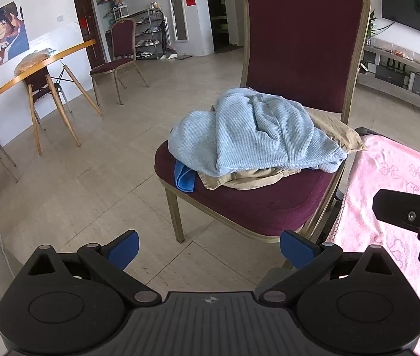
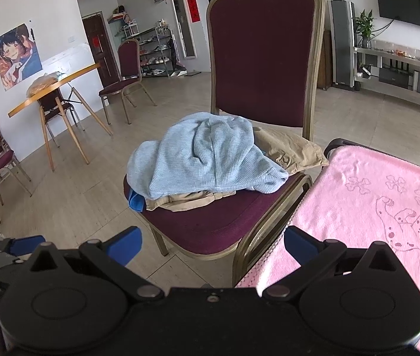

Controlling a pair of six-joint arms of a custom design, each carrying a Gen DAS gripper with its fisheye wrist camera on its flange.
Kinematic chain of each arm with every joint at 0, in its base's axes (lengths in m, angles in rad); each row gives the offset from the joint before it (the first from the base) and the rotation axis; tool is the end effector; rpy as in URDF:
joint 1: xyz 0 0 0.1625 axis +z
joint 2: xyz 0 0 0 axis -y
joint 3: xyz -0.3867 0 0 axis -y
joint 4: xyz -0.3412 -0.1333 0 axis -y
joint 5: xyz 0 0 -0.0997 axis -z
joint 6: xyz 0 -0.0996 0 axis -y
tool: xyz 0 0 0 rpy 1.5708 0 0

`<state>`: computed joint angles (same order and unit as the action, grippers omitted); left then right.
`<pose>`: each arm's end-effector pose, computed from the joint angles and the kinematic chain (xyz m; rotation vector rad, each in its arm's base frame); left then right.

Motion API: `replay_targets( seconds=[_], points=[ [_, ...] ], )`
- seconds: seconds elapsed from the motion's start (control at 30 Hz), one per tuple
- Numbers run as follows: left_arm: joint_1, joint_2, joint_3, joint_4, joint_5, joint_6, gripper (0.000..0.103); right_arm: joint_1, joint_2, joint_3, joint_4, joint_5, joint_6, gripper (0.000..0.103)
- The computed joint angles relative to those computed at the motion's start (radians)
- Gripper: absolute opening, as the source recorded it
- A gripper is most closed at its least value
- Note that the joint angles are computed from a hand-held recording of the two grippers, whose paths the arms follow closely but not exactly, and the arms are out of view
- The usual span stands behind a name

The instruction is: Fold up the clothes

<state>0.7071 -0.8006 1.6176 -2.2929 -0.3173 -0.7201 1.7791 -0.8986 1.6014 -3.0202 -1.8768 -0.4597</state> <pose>-0.3074 -0.5625 0.1509 0.2132 2.0003 -0.9690 0.2332 -0.6037 0.2425 0.7018 -2.5001 0.9571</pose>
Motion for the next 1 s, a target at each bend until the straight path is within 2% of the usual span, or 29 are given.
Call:
replay_targets(
  seconds=[1.0],
  points=[
    [-0.001,-0.016,0.01,0.037,-0.002,-0.039,0.102,-0.005,-0.003,-0.001,0.016,0.0,0.012,0.103]
  ],
)
